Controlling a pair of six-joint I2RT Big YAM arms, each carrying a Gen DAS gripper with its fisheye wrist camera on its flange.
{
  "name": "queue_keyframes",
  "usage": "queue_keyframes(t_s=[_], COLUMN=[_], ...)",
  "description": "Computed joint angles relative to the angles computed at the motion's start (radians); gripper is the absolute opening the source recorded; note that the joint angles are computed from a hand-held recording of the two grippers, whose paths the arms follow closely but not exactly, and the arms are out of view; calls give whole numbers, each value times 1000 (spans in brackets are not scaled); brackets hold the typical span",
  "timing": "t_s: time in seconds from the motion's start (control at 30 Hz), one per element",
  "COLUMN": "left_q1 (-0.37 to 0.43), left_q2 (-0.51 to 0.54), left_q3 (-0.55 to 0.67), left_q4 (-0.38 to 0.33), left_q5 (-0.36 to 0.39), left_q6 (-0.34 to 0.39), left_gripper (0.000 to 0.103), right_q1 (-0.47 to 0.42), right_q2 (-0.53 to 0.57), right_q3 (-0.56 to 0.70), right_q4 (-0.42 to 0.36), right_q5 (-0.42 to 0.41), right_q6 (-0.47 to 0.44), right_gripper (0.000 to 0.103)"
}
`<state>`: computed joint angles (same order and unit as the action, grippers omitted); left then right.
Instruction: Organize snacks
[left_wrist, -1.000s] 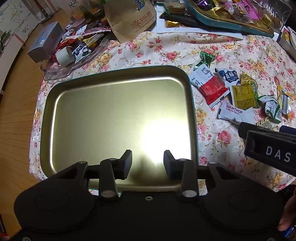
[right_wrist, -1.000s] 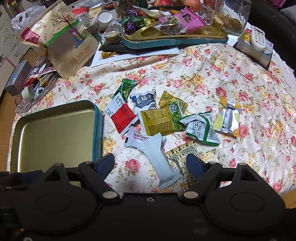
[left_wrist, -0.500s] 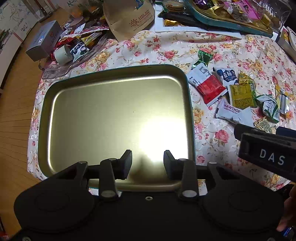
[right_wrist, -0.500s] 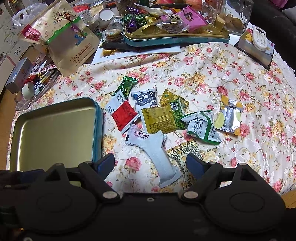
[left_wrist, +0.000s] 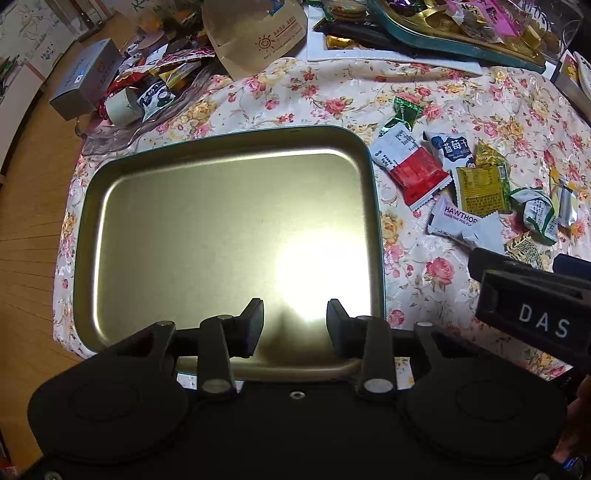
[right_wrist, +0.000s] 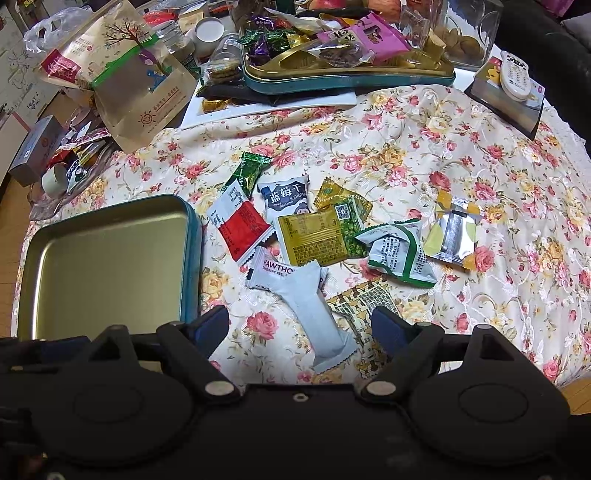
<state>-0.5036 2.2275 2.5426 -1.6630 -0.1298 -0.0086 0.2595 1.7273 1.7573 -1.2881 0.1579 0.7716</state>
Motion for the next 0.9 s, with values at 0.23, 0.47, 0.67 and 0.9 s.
queue_keyframes(t_s=[0.23, 0.47, 0.67, 0.9], left_q1=[1, -2, -3, -3], left_q2=[3, 2, 0, -2], left_q3=[6, 1, -6, -7], left_q4=[-6, -5, -4, -4], left_q5=[-1, -6, -10, -8], left_q6=[-1, 2, 7, 7], left_gripper=[45, 45, 45, 45], right_q1=[6, 10, 10, 11], right_q2=[4, 7, 8, 5], right_q3=[4, 6, 6, 2], right_q4=[-5, -7, -7, -4], right_q5=[9, 7, 6, 9], right_q6=[-3, -11, -12, -15], right_gripper=[89, 88, 88, 88])
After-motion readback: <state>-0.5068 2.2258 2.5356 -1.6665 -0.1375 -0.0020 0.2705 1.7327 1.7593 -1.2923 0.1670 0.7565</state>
